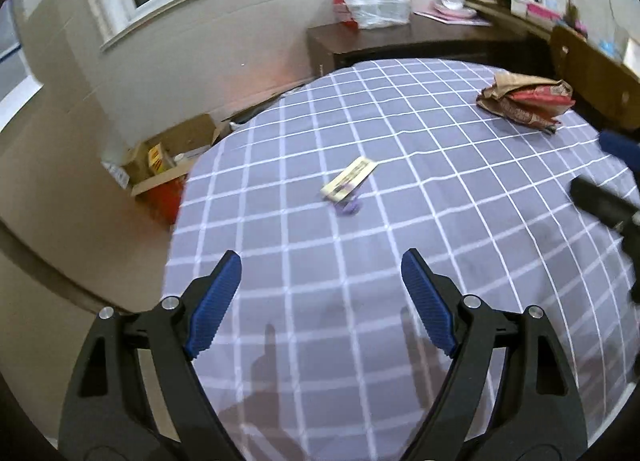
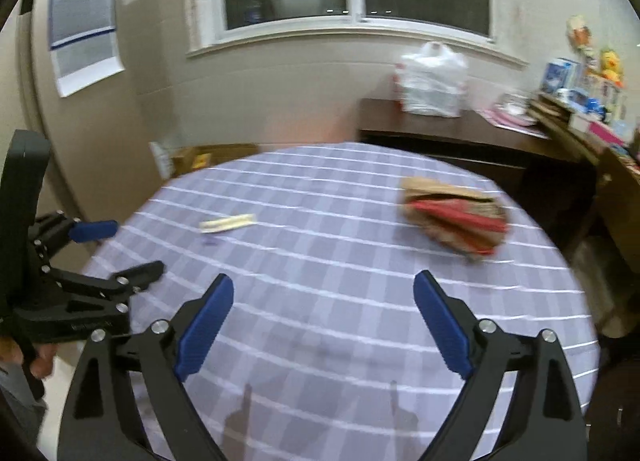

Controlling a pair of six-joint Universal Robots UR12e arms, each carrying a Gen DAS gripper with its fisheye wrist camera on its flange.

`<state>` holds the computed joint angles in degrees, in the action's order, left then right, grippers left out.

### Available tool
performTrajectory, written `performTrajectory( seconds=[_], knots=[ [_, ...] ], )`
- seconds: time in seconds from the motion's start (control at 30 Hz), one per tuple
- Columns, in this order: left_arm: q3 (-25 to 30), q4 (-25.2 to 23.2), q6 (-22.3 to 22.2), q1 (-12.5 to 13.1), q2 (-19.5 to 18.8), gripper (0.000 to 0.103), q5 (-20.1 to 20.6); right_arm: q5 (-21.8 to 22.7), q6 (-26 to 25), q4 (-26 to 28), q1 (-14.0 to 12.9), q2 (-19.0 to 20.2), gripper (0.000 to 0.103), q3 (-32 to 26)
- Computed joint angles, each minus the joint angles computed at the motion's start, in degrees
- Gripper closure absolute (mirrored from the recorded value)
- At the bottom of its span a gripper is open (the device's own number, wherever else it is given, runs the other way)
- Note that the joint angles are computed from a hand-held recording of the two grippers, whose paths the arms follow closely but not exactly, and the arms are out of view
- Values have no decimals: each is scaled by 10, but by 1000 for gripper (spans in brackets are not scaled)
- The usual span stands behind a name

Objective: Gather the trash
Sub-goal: 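Turn both grippers back toward the table, then grasp the yellow tag with the left gripper while the right grasps the red-brown bag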

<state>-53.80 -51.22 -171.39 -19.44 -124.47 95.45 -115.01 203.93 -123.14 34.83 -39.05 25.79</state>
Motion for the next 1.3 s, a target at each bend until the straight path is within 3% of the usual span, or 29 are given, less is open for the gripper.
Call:
performTrajectory(
  seconds=[0.13,0.23,0.33,0.5,0.6,0.67,0.73,0.8,0.83,0.93,1.03,1.1,1.23,1.3],
  knots=[
    [48,-23,12,-5,-34,22,4,-31,-1,-6,-16,-29,11,55],
    [73,-33,11,-7,-53,22,11,-30,-4,0,-30,-41,10,77],
    [91,-30,15,-9,-69,22,30,-25,-12,25,-43,-31,10,63],
    [129,-36,11,-8,-94,23,12,-42,-70,61,-52,8,10,-4],
    [146,-47,8,-4,-103,31,-15,-47,-91,75,-57,29,10,-39],
    [154,-59,-1,1,-106,43,-45,-30,-95,76,-62,37,10,-52],
    [166,-83,-18,9,-110,61,-94,-13,-95,85,-66,46,10,-70],
    [171,-93,-27,11,-112,64,-109,-3,-94,80,-67,47,11,-70],
    [168,-90,-25,11,-110,65,-109,1,-99,68,-67,43,14,-62],
    [159,-87,-32,11,-105,77,-113,0,-92,78,-63,44,38,-68],
    [143,-79,-46,11,-96,83,-110,6,-92,77,-57,40,53,-64],
    [133,-75,-55,12,-90,84,-113,21,-82,72,-56,33,57,-55],
    [102,-58,-84,18,-70,98,-132,52,-57,54,-51,19,73,-34],
    [88,-53,-98,21,-60,100,-141,79,-39,46,-50,12,74,-23]
  ],
)
